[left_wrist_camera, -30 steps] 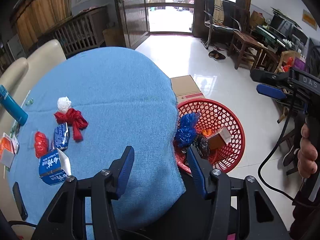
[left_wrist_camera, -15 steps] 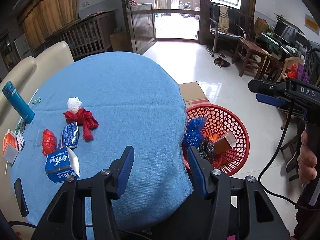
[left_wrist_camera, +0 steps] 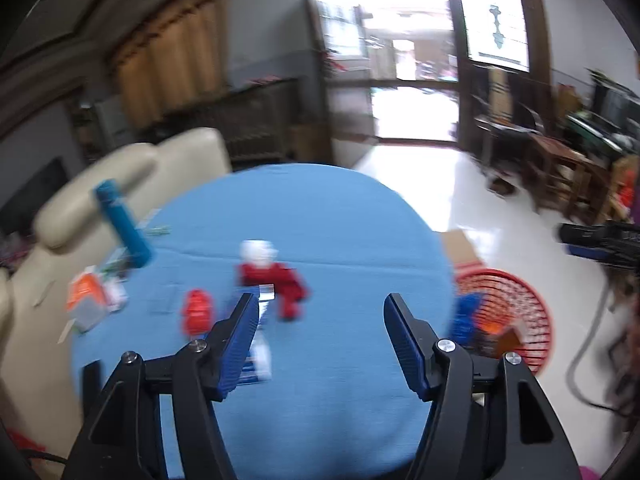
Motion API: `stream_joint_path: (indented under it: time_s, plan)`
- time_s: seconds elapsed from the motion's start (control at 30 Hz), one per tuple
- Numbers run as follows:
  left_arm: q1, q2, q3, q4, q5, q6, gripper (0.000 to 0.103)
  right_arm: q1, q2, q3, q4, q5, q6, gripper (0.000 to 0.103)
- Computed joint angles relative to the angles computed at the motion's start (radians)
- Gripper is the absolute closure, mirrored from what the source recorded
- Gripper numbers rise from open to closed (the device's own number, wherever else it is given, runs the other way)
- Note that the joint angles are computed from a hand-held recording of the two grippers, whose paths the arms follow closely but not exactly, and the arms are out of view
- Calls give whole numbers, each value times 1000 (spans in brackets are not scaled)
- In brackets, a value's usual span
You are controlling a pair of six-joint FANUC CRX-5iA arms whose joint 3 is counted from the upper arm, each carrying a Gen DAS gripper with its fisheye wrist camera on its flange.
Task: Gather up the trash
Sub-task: 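Move both grippers back over the table toward the remaining trash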
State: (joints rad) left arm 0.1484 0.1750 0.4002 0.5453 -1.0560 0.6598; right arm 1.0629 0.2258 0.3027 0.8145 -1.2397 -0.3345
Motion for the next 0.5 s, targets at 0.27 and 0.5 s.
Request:
stream_joint_path:
  time_s: [0.27,0.5]
  plan:
    - [112,-11,-21,-79,73,69,37,-8,20,22,-34,19,29,45]
    - [149,11,20,4,81,97,26,-6,44,63,-14,37,64,45]
